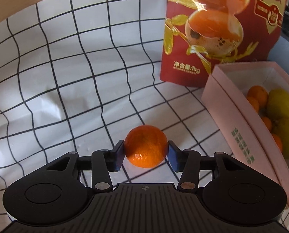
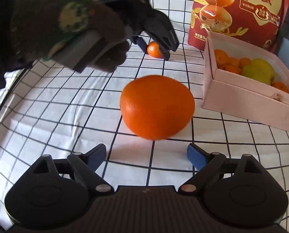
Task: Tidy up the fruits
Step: 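Hold the large orange in the right gripper while the left gripper grasps a tangerine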
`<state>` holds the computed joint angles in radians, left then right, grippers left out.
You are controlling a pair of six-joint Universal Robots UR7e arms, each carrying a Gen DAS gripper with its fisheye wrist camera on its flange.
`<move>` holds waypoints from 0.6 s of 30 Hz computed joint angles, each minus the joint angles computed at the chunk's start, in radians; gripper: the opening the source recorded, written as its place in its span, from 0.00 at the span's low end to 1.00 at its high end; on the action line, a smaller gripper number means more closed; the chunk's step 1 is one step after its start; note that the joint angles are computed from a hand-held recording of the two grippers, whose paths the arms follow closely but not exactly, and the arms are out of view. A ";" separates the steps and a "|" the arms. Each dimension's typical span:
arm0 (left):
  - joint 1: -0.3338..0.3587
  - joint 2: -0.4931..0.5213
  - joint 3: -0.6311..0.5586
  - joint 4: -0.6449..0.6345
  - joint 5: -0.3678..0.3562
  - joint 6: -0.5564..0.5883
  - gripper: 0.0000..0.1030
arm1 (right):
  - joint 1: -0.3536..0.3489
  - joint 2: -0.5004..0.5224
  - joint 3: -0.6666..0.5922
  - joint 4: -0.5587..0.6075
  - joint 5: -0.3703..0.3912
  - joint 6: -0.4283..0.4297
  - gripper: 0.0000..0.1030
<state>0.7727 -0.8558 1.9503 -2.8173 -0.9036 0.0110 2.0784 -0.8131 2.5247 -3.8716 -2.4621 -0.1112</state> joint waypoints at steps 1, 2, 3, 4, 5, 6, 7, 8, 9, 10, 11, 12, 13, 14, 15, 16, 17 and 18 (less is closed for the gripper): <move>0.001 -0.001 -0.002 0.001 -0.003 -0.002 0.50 | 0.001 0.002 0.004 -0.006 -0.002 0.005 0.93; 0.002 -0.005 0.001 0.002 -0.005 -0.004 0.49 | 0.002 0.004 0.007 -0.013 -0.005 0.008 0.95; 0.001 -0.014 0.013 -0.005 -0.008 0.000 0.49 | 0.004 0.007 0.010 -0.022 -0.009 0.007 0.96; -0.003 -0.027 0.034 -0.021 -0.011 0.008 0.49 | 0.004 0.010 0.013 -0.032 -0.010 0.002 0.96; -0.009 -0.047 0.062 -0.035 -0.014 0.011 0.49 | 0.000 0.012 0.016 -0.047 -0.007 -0.006 0.97; -0.018 -0.070 0.093 -0.048 -0.020 0.010 0.49 | -0.001 0.016 0.019 -0.058 -0.007 -0.008 0.98; -0.026 -0.099 0.129 -0.061 -0.029 0.007 0.49 | -0.001 0.021 0.019 -0.070 -0.007 -0.012 0.99; -0.033 -0.134 0.168 -0.070 -0.044 0.000 0.49 | -0.002 0.027 0.019 -0.083 -0.007 -0.019 1.00; -0.039 -0.170 0.205 -0.073 -0.061 -0.014 0.49 | -0.002 0.036 0.016 -0.099 -0.009 -0.024 1.00; -0.045 -0.210 0.243 -0.068 -0.079 -0.040 0.49 | 0.000 0.048 0.015 -0.122 -0.012 -0.031 1.00; -0.052 -0.254 0.281 -0.056 -0.095 -0.074 0.49 | 0.001 0.063 0.014 -0.151 -0.015 -0.041 1.00; -0.060 -0.298 0.319 -0.042 -0.105 -0.110 0.49 | 0.002 0.077 0.014 -0.180 -0.016 -0.052 1.00; -0.071 -0.342 0.357 -0.026 -0.106 -0.147 0.49 | 0.003 0.082 0.016 -0.195 -0.015 -0.058 1.00; -0.087 -0.387 0.392 -0.002 -0.098 -0.190 0.49 | 0.001 0.080 0.020 -0.196 -0.012 -0.061 1.00; -0.105 -0.431 0.425 0.028 -0.086 -0.239 0.49 | 0.001 0.075 0.021 -0.187 -0.012 -0.056 1.00; -0.121 -0.469 0.451 0.062 -0.075 -0.280 0.49 | 0.001 0.069 0.022 -0.179 -0.012 -0.053 1.00; -0.139 -0.506 0.476 0.095 -0.062 -0.322 0.49 | 0.004 0.067 0.021 -0.170 -0.017 -0.045 1.00; -0.157 -0.540 0.496 0.134 -0.048 -0.367 0.49 | 0.007 0.066 0.019 -0.159 -0.024 -0.034 1.00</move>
